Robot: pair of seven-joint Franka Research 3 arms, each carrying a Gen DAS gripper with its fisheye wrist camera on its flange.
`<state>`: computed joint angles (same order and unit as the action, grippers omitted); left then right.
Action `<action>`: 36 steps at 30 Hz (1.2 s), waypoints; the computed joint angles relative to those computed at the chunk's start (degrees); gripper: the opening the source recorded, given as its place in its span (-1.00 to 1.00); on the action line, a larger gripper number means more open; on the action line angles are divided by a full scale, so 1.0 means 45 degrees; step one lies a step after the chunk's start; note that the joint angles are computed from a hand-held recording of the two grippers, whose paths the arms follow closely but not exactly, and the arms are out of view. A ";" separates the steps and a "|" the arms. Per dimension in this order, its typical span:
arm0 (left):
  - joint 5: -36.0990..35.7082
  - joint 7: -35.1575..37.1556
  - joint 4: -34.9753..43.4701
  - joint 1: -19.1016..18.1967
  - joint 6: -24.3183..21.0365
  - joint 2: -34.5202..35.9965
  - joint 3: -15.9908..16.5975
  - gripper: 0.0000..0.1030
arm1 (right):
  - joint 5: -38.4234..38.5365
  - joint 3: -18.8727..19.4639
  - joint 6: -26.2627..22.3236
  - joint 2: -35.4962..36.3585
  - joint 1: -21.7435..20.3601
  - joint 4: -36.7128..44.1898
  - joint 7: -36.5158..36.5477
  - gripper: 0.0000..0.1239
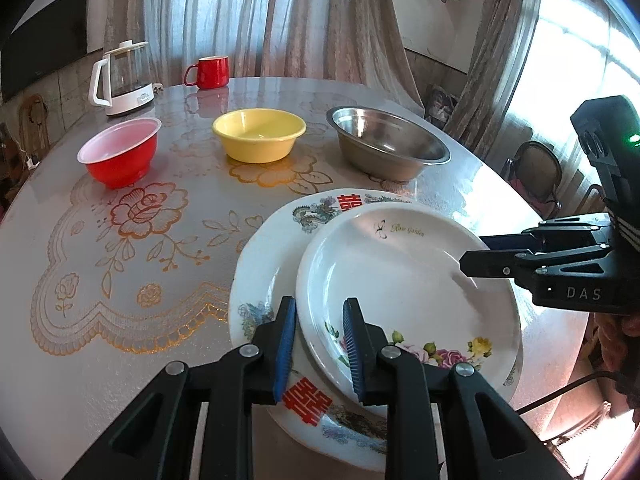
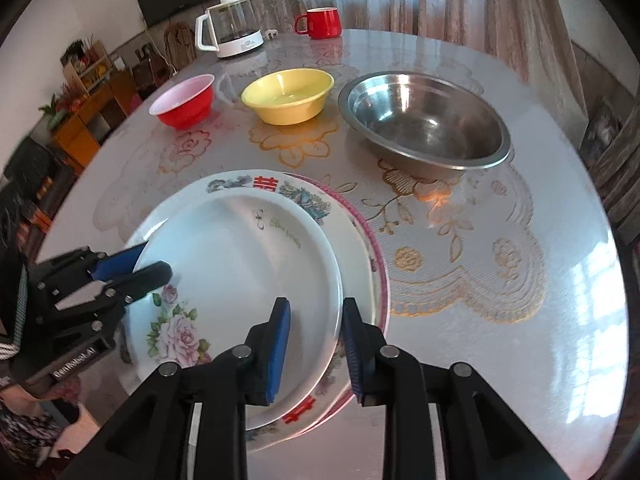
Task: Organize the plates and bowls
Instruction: 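Lower the rose plate onto the red-character plate and open both grippers, then move both grippers to the rim of the steel bowl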
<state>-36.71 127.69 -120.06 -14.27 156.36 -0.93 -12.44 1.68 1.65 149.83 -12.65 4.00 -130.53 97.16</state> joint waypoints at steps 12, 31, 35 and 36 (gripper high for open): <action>0.0310 0.0022 -0.0164 -0.0042 0.0115 -0.0178 0.0025 -0.37 | -0.1823 0.0270 0.0174 -0.0260 -0.0222 -0.0267 0.0820 -0.50; -0.1189 -0.0328 0.0776 0.0094 -0.1657 -0.0293 0.0442 0.61 | 0.3717 -0.0968 0.2049 -0.1080 0.0373 -0.1803 -0.1348 -0.50; -0.1488 -0.0541 0.1779 0.0321 -0.2519 0.0238 0.0356 0.76 | 0.4945 -0.1295 0.2455 -0.0973 0.0388 -0.1862 -0.1656 -0.50; -0.1613 -0.0745 0.2172 0.0417 -0.2835 0.0485 0.0332 0.79 | 0.5311 -0.1425 0.2458 -0.0919 0.0411 -0.1822 -0.1781 -0.50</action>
